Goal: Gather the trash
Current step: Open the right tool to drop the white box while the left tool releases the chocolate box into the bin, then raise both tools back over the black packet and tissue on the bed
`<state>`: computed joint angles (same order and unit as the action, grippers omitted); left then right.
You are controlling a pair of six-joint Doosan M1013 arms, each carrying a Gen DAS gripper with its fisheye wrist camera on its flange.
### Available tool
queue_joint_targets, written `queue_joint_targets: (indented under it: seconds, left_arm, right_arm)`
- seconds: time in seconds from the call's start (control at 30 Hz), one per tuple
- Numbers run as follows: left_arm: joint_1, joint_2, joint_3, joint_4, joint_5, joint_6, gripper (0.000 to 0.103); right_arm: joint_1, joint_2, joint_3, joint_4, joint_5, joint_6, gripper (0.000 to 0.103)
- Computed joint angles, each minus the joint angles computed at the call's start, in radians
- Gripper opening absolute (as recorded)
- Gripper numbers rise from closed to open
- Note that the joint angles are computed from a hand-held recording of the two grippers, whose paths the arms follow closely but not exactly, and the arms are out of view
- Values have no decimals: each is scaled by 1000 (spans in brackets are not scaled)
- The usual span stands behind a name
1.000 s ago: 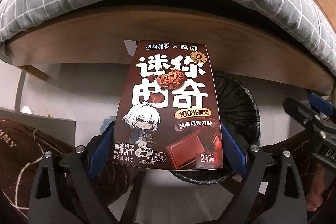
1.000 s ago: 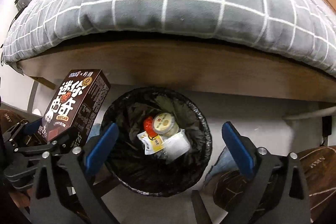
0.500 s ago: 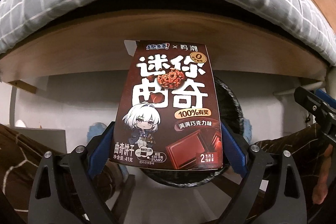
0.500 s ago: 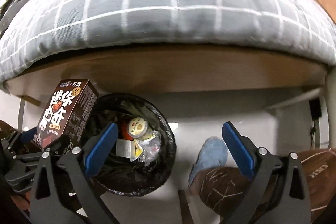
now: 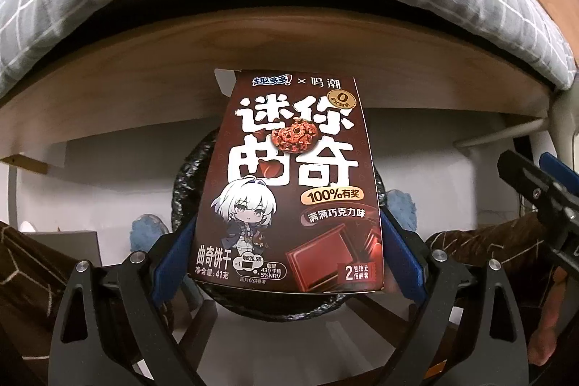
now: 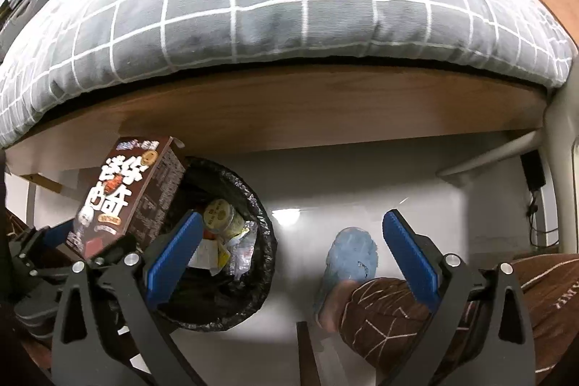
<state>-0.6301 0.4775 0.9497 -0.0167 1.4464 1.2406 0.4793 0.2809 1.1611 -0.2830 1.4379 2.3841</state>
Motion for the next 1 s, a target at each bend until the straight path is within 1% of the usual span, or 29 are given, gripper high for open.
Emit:
queue_joint_targets:
  seconds: [0.07, 0.23, 0.3, 0.37, 0.5, 0.7, 0.83, 1.0]
  left_arm:
    - [-2, 2, -2, -6, -10, 6, 91]
    - [10, -7, 9, -37, -44, 17, 92]
    - [13, -7, 9, -40, -45, 17, 97]
    - [17, -9, 12, -42, -47, 20, 97]
    - [2, -12, 22, -9, -56, 14, 97]
    - [-4, -30, 34, 34, -74, -16, 97]
    - [7, -46, 23, 62, -95, -42, 97]
    - [21, -52, -15, 75, -96, -50, 97]
  right_arm:
    - [1, -3, -1, -4, -3, 4, 95]
    - [1, -6, 3, -8, -7, 12, 95]
    - [2, -5, 5, -6, -12, 18, 95]
    - [2, -5, 1, -10, -9, 18, 95]
    - [1, -3, -11, -10, -3, 17, 95]
    - [6, 2, -35, -26, -10, 6, 95]
    - [17, 4, -62, -61, -22, -17, 95]
    - [17, 6, -99, -72, -42, -40, 95]
